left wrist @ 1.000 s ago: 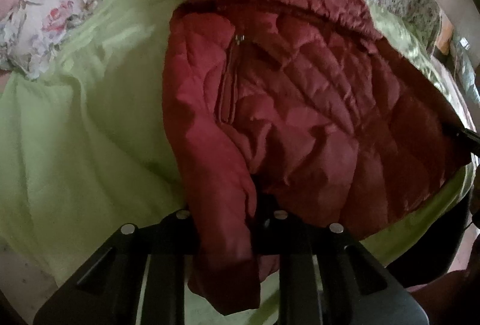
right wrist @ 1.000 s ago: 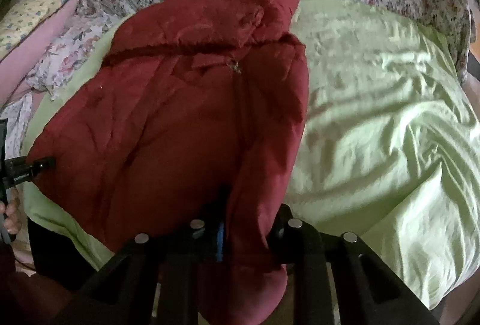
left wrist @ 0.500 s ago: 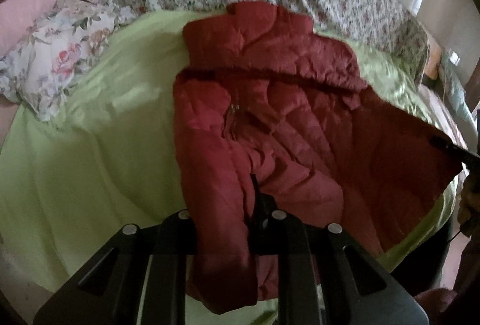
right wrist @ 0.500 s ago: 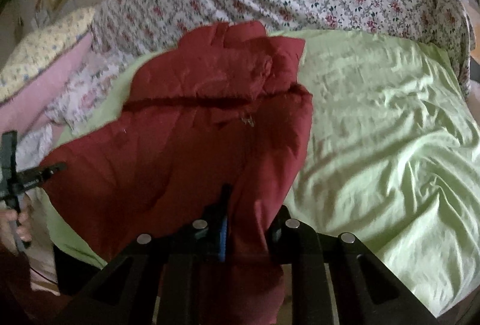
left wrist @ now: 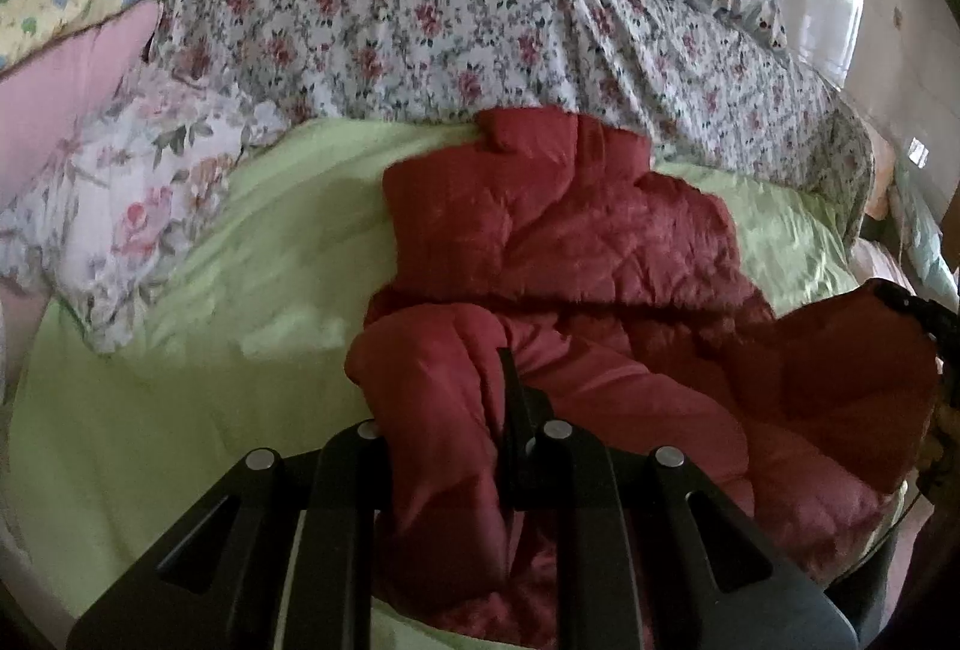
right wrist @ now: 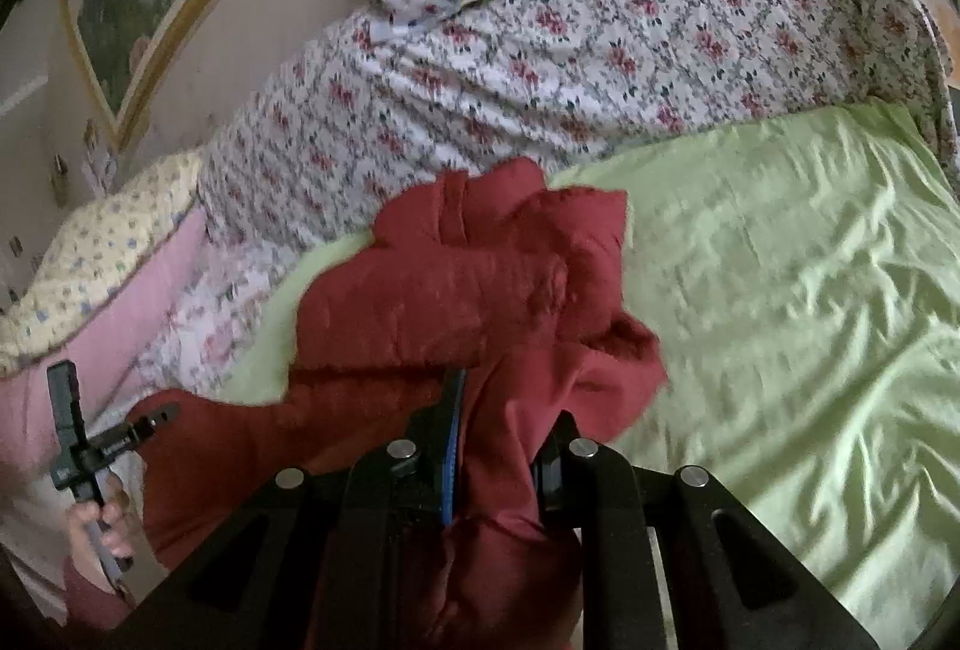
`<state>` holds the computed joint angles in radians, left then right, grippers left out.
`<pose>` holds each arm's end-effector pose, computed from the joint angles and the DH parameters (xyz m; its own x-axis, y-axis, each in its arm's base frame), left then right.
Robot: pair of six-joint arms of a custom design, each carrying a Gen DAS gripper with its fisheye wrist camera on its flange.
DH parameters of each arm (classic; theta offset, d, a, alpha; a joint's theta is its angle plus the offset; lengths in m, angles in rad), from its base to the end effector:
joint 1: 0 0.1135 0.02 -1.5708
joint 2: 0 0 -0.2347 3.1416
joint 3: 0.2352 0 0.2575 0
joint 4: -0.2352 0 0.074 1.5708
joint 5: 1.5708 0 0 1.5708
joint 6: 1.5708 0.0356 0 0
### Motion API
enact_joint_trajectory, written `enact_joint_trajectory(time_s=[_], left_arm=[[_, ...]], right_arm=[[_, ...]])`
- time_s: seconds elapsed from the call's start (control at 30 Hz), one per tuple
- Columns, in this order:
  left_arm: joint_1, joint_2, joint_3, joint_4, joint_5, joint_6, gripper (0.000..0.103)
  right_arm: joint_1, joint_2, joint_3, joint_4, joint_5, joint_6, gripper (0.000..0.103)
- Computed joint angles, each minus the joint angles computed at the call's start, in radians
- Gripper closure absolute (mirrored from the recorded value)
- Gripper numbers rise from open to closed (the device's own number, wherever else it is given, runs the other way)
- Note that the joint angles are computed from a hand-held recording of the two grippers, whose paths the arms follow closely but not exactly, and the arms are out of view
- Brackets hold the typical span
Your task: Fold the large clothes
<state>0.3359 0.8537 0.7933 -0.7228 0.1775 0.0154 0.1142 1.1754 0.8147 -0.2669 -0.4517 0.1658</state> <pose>0.1877 0.0589 0.2582 -0.6692 -0.2176 -0.7105 -0.1960 0.9740 -0.1136 0.2674 0.0463 0.2356 -0.6502 0.0749 -0.7560 -0.3510 0.8529 0.3864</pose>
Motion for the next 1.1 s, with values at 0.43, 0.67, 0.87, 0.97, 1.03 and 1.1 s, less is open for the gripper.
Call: enact_joint_trajectory(time_s=[0.43, 0.67, 0.87, 0.97, 1.03, 1.1], left_arm=[[-0.045, 0.276, 0.146, 0.149, -0.079, -0.065, 0.087], [-0.069, 0.446, 0.279, 0.198, -0.118, -0.11, 0.087], [-0.076, 0.571, 0.371, 0.232, -0.139, -0.149, 0.087], [-0.079, 0.64, 0.416, 0.25, -0.151, -0.16, 0.087], [-0.08, 0.7, 0.459, 0.257, -0.161, -0.165, 0.087], [-0.079, 0.768, 0.508, 0.266, -0.174, -0.168, 0.086]], right_arm=[[0.072, 0.294, 0.267, 0.086, 0.113, 0.026, 0.087], [0.058, 0.447, 0.391, 0.133, 0.112, 0.086, 0.087], [0.062, 0.583, 0.51, 0.153, 0.134, 0.128, 0.086], [0.062, 0.651, 0.582, 0.138, 0.137, 0.141, 0.086], [0.063, 0.699, 0.633, 0.128, 0.147, 0.145, 0.086], [0.064, 0.75, 0.687, 0.115, 0.161, 0.152, 0.085]])
